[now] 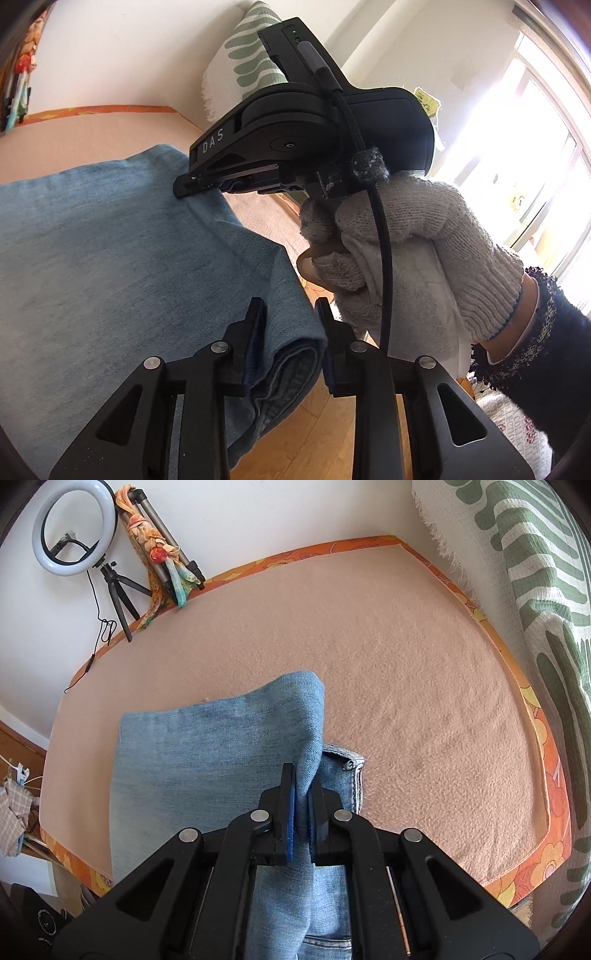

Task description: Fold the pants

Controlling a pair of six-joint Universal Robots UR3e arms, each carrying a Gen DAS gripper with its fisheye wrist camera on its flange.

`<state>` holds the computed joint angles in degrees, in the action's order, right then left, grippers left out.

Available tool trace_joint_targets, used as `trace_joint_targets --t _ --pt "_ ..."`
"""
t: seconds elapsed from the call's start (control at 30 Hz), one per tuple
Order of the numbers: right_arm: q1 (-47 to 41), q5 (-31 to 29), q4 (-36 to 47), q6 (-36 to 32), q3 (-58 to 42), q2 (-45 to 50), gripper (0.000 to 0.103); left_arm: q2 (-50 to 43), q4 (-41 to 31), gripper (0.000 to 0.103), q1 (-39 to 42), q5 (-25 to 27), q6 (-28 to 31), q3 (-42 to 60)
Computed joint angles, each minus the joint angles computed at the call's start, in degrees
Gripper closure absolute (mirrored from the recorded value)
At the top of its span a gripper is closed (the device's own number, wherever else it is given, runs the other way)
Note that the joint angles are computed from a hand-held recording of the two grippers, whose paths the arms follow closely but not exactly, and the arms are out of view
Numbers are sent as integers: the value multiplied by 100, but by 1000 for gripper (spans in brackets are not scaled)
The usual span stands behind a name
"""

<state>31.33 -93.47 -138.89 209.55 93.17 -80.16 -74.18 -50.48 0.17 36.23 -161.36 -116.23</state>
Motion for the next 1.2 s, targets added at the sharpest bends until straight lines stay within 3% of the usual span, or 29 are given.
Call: trace_joint_targets --t 0.07,0.23,0.3,0.33,0.37,0.6,0.93,0.97,1.07,1.2 --pt "-50 51 -49 20 105 -27 97 -28 86 74 -180 228 -139 122" --pt "-34 -132 -27 53 313 -205 88 -31 -304 74 -204 222 180 229" --pt "-12 -275 93 152 344 -298 78 150 -663 74 -93 132 477 184" --pt "5 -381 148 228 370 -352 66 161 -815 74 -88 95 587 216" --pt "16 -472 144 291 430 -423 60 175 -917 74 -112 88 672 229" --pt "-72 -427 -140 522 1024 -1056 57 587 -1271 74 -215 481 1093 367" --pt "87 -506 -726 586 1542 -1650 36 1602 -2723 71 709 752 2176 902" --pt "110 -510 -778 573 1578 -1656 35 1700 -2688 66 807 774 2201 856" --pt "137 -433 -856 521 1642 -1627 34 2120 -3616 48 1516 573 2905 915" --pt "207 -375 -1076 477 1769 -1546 30 1835 -3397 47 1540 647 2741 963"
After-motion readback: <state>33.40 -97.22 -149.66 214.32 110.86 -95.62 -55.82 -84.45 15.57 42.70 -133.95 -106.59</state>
